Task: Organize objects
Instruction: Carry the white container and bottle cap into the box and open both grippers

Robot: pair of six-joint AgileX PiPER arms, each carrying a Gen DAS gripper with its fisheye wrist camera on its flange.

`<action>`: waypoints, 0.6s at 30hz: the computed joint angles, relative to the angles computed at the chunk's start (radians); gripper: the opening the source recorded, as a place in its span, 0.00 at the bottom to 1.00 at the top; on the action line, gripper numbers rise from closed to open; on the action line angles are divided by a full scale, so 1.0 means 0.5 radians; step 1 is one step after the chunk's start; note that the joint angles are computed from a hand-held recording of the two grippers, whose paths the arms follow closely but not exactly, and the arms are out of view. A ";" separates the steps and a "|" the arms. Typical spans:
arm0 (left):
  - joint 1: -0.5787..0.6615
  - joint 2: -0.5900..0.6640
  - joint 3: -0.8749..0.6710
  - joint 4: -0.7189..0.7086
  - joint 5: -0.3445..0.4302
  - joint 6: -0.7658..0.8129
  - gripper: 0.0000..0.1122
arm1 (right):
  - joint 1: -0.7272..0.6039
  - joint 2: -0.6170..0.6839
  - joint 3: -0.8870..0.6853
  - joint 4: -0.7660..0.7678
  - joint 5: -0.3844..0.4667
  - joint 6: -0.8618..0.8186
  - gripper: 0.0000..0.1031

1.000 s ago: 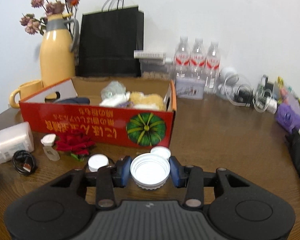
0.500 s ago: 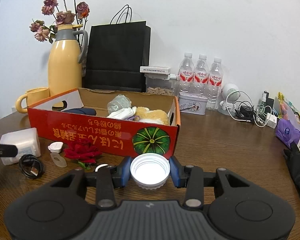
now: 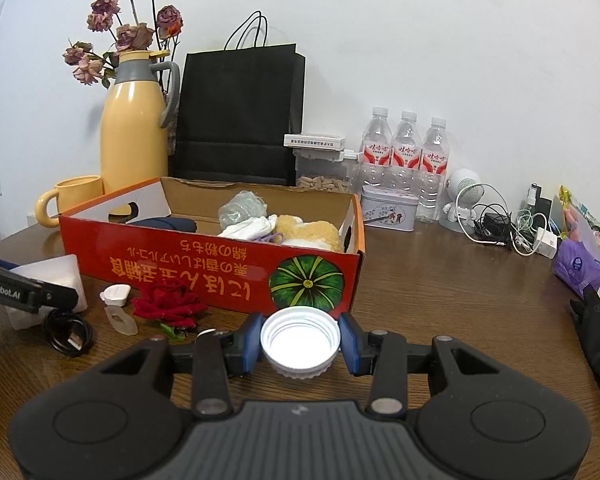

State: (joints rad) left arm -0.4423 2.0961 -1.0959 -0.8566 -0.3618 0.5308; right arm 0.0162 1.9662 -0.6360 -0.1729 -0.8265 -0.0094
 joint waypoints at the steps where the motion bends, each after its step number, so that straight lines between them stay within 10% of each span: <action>1: 0.003 0.002 -0.002 -0.030 -0.007 0.000 0.85 | 0.001 0.000 -0.001 0.000 0.002 -0.002 0.38; 5: 0.002 0.016 -0.018 -0.087 -0.011 0.043 0.62 | 0.004 0.003 0.004 0.010 -0.010 -0.007 0.38; 18: -0.196 -0.034 0.102 -0.379 -0.393 0.153 0.60 | -0.004 0.012 0.002 0.004 -0.025 -0.008 0.38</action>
